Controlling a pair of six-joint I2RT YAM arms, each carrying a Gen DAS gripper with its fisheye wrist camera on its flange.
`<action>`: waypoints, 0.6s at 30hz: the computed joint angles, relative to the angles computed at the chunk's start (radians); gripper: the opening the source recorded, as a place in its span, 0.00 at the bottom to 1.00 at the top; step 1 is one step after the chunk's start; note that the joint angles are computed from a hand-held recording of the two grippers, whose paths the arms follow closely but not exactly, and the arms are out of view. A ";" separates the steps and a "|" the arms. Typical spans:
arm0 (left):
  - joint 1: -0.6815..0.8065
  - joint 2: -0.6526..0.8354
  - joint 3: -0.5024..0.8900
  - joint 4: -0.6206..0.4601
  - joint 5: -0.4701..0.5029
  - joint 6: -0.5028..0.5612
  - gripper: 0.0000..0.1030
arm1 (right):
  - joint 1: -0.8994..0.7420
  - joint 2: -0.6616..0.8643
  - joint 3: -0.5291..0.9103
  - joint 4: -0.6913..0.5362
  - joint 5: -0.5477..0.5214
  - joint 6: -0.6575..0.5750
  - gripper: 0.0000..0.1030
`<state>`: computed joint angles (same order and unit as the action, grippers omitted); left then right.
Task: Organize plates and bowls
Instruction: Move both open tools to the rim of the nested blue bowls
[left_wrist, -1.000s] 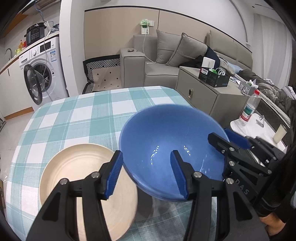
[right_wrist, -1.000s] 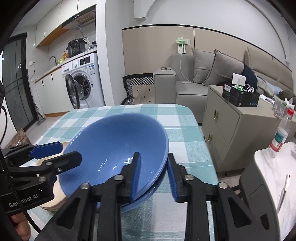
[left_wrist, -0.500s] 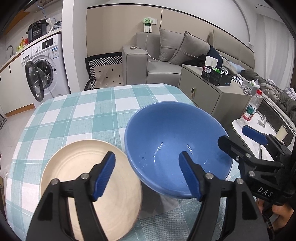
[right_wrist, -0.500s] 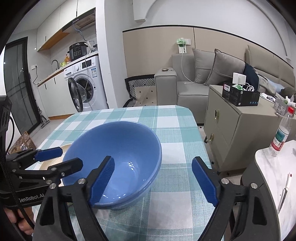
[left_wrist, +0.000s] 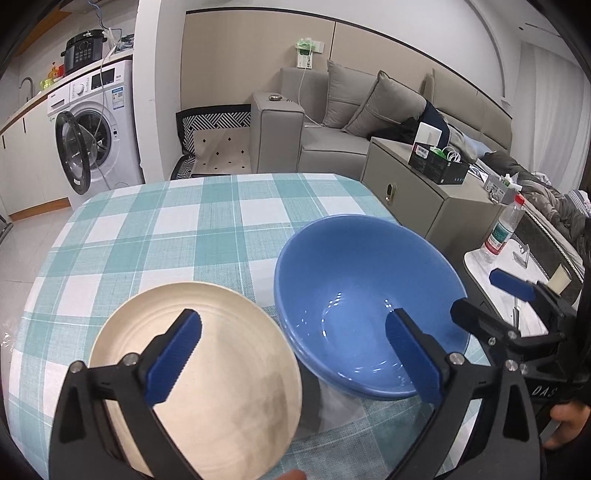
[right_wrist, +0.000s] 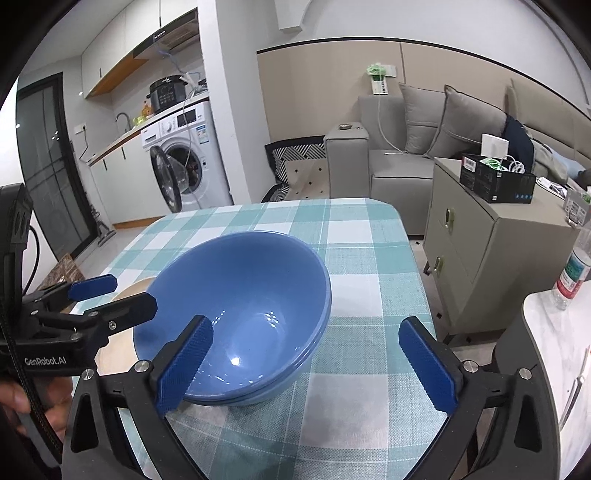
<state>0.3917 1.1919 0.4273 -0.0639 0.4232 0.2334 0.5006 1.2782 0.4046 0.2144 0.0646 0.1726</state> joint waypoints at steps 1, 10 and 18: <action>0.000 0.004 0.001 0.004 -0.001 0.000 1.00 | -0.006 0.009 0.014 -0.015 -0.007 -0.012 0.99; 0.050 0.074 0.023 0.013 0.045 0.011 1.00 | -0.072 0.079 0.025 0.012 -0.098 -0.014 0.99; 0.055 0.147 0.036 0.035 0.043 0.008 1.00 | -0.093 0.186 0.035 0.087 -0.179 0.011 0.99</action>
